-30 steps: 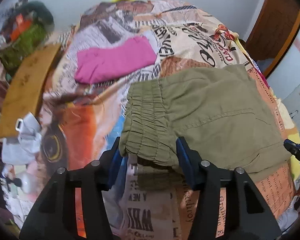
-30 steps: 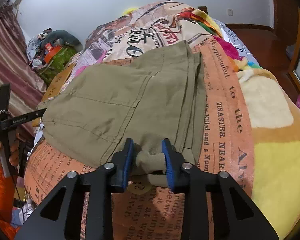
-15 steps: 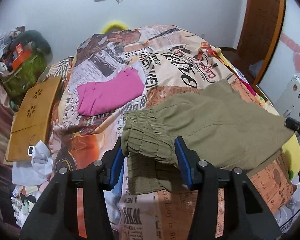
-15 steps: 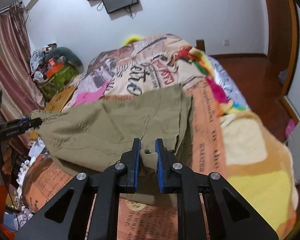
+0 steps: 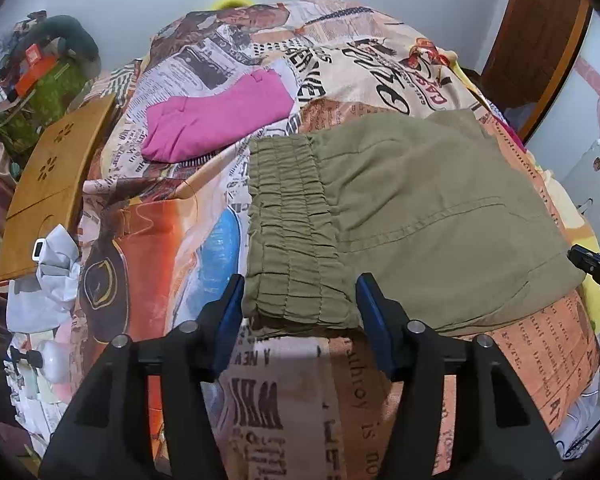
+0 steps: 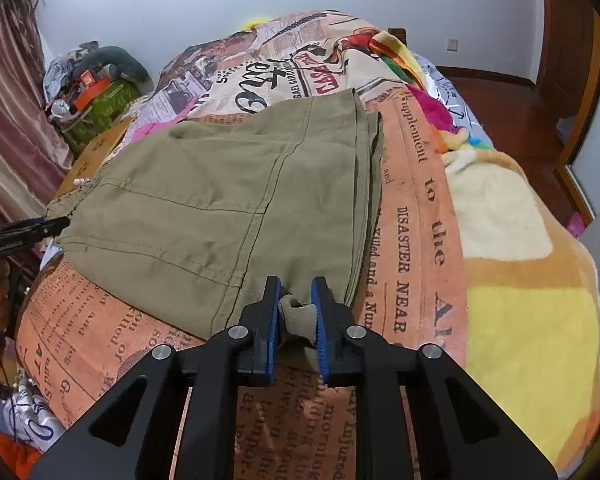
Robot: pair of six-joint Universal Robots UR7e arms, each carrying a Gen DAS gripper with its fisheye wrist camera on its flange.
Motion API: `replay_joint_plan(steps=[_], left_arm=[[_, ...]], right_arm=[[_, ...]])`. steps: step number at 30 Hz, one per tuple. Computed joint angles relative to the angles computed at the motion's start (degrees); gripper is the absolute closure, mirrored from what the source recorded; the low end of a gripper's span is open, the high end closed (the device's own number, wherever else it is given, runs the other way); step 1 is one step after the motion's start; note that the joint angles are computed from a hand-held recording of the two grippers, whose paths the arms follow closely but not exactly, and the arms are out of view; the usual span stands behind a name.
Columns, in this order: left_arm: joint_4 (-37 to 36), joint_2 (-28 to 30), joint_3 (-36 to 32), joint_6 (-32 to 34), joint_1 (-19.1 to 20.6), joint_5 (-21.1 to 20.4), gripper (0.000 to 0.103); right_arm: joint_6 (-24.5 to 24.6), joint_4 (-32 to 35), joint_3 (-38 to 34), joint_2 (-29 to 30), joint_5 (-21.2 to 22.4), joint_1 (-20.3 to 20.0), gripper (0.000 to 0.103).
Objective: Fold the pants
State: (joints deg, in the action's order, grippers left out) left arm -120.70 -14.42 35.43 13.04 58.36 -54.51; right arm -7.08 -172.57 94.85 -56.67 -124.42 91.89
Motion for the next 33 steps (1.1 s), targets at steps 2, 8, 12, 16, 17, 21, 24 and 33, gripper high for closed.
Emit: replay_joint_plan(steps=[2, 8, 12, 16, 17, 21, 24, 33], left_arm=[[-0.5, -0.3, 0.0, 0.4, -0.3, 0.5, 0.043], [-6.5, -1.3, 0.2, 2.7, -1.6, 2.0, 0.019], [-8.4, -0.9, -1.2, 4.3, -2.5, 0.7, 0.009], [-7.2, 0.2, -2.4, 5.6, -3.3, -2.3, 0.004], [-6.5, 0.6, -3.0, 5.8, -3.4, -2.5, 0.004], [-4.4, 2.2, -3.4, 7.0, -3.9, -3.0, 0.004], [-1.4, 3.9, -5.2, 6.8, -4.0, -2.7, 0.004], [5.1, 8.0, -9.0, 5.2, -2.4, 0.2, 0.001]], right_arm=[[-0.3, -0.6, -0.4, -0.2, -1.8, 0.7, 0.081], [-5.2, -4.8, -2.6, 0.2, -3.2, 3.4, 0.056], [-7.1, -4.5, -5.3, 1.8, -0.1, 4.6, 0.039], [-6.8, -1.6, -7.9, 3.9, 4.0, 4.6, 0.031], [-6.8, -1.0, -8.3, 4.4, 4.2, 4.7, 0.031], [-6.1, 3.2, -10.7, 6.5, 6.0, 4.4, 0.031], [-5.2, 6.9, -12.6, 8.0, 6.6, 3.9, 0.031], [-2.3, 13.9, -14.0, 9.3, 6.7, 2.0, 0.028]])
